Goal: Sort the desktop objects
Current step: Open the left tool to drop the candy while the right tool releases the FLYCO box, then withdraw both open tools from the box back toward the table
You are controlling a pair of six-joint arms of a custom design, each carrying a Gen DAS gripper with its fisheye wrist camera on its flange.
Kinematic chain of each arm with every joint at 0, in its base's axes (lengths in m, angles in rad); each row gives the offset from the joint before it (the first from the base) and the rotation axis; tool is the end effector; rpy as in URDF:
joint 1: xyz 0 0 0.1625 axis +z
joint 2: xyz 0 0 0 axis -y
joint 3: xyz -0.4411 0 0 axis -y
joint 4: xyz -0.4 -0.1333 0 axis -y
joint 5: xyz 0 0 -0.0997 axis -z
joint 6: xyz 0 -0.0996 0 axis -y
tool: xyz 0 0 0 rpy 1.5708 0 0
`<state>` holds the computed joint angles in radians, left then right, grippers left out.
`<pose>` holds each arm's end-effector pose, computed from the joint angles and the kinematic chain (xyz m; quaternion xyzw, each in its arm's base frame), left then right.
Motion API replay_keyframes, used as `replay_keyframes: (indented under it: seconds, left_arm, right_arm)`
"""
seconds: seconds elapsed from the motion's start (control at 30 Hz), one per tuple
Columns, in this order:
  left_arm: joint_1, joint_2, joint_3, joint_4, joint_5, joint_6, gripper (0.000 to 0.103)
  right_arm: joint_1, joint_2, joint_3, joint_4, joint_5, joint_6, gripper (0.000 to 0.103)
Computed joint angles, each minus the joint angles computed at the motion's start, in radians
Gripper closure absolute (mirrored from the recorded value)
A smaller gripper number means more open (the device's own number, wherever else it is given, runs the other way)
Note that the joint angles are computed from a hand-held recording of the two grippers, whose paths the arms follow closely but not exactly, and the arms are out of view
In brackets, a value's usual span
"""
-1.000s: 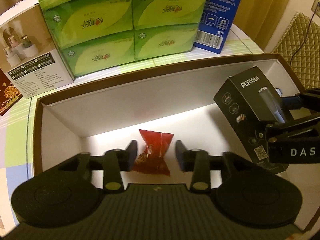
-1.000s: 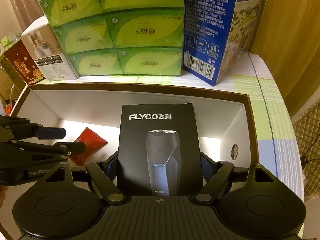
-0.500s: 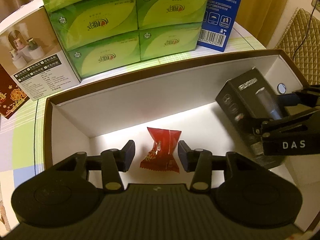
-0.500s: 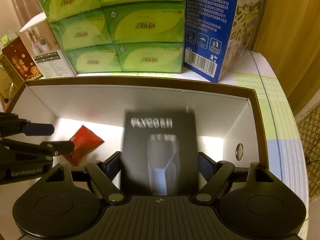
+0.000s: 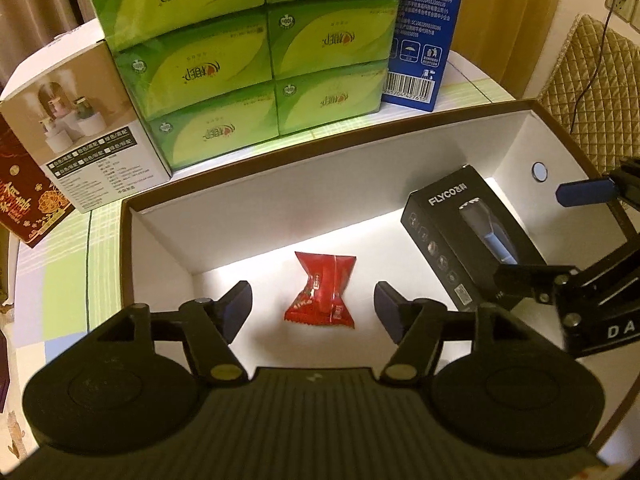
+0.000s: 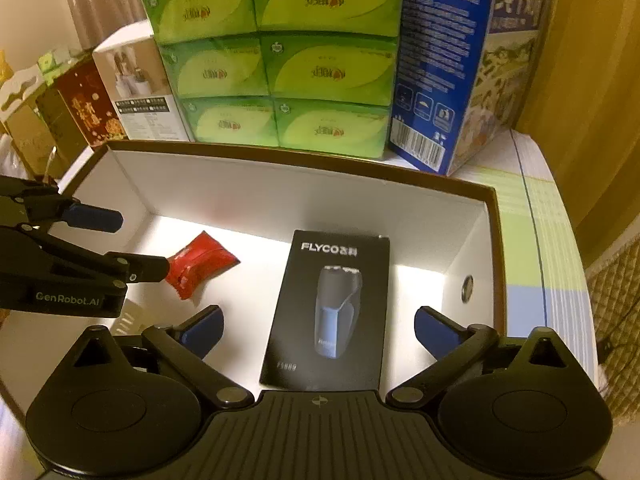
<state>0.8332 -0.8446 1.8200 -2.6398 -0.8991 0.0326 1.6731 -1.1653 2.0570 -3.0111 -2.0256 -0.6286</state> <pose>-0.2750 -0.5930 0.0928 0.3400 0.8798 -0.1551 0.2937 0.1460 -0.5449 0.2322 0.2781 -0.8977 0.1984 0.2782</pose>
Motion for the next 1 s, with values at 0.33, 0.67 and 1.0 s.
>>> replay_keyframes:
  seconds: [0.33, 0.67, 1.0]
  left_arm:
    - [-0.036, -0.074, 0.073, -0.025, 0.004, -0.02, 0.03]
    - [-0.098, -0.174, 0.17, -0.04, 0.04, -0.057, 0.02]
    - [-0.169, -0.277, 0.257, -0.008, 0.076, -0.125, 0.016]
  right_arm:
    - [0.01, -0.111, 0.096, 0.002, 0.033, 0.034, 0.002]
    - [0.031, -0.21, 0.182, -0.028, 0.051, 0.084, 0.002]
    - [0.066, -0.293, 0.259, -0.039, 0.056, 0.108, 0.002]
